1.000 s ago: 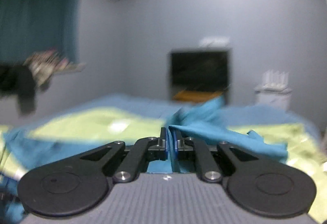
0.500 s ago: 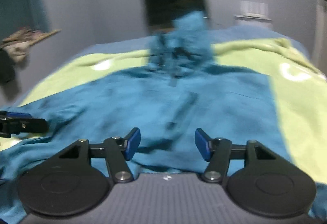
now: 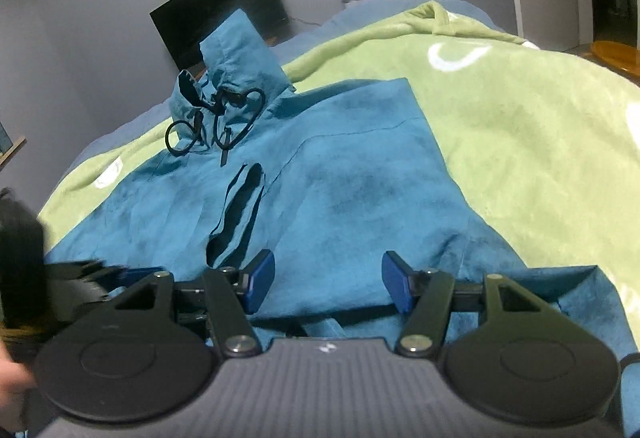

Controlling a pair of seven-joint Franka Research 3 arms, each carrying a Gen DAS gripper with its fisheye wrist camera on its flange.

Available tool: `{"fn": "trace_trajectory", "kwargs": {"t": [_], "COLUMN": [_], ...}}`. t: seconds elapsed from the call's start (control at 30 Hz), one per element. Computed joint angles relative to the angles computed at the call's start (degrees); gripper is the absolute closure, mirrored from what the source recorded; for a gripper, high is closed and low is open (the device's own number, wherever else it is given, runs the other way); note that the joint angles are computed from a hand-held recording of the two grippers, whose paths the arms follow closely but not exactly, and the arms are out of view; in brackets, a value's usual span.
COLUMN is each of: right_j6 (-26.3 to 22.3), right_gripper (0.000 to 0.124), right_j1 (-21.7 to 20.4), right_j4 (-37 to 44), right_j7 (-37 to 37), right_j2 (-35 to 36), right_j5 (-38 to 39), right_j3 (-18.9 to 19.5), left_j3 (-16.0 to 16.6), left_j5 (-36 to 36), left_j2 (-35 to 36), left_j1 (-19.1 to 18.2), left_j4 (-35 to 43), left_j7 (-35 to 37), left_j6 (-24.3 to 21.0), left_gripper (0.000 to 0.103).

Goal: Fold large clothes

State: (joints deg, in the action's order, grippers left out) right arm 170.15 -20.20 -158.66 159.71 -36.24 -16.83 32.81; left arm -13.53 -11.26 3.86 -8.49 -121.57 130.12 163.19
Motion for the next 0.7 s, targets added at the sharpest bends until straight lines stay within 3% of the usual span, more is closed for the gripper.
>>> {"fn": "trace_trajectory", "kwargs": {"t": [0.07,0.1,0.27,0.33,0.4,0.53,0.7], "right_j6": [0.59,0.62,1.16,1.23,1.17,1.14,0.72], "right_gripper": [0.066,0.066,0.066,0.066,0.066,0.066,0.066], "right_j1": [0.12,0.46,0.95,1.41,1.89,2.92,3.12], "right_j4": [-0.04,-0.04,0.02,-0.09,-0.04,-0.27,-0.18], "right_j7": [-0.38,-0.7,-1.49,-2.02,-2.67,-3.94,-4.8], "right_j2": [0.43,0.47,0.95,1.11,1.38,1.31,1.35], "right_j5": [-0.17,-0.05,0.55,0.98,1.37,2.09,2.58], "right_j3": [-0.16,-0.47,-1.01,-1.49,-1.97,-2.96,-3.12], "left_j3": [-0.34,-0.76,0.01,1.69,3.44,6.26,5.25], "left_j5": [-2.29,-6.22,-26.48,-29.69,-29.76,-21.57,-15.13], "left_j2": [0.84,1.0,-0.62,-0.84,-0.65,1.78,3.82], "left_j1": [0.47,1.22,4.84,5.78,6.94,9.62,12.21], "left_j4": [0.86,1.39,3.12,3.61,3.86,5.37,4.65], "left_j7": [1.47,2.82,5.8,4.14,0.74,-12.47,-16.34], "left_j6": [0.16,0.44,1.74,1.95,1.64,-1.52,0.99], "left_gripper": [0.088,0.093,0.097,0.098,0.098,0.098,0.092]}}
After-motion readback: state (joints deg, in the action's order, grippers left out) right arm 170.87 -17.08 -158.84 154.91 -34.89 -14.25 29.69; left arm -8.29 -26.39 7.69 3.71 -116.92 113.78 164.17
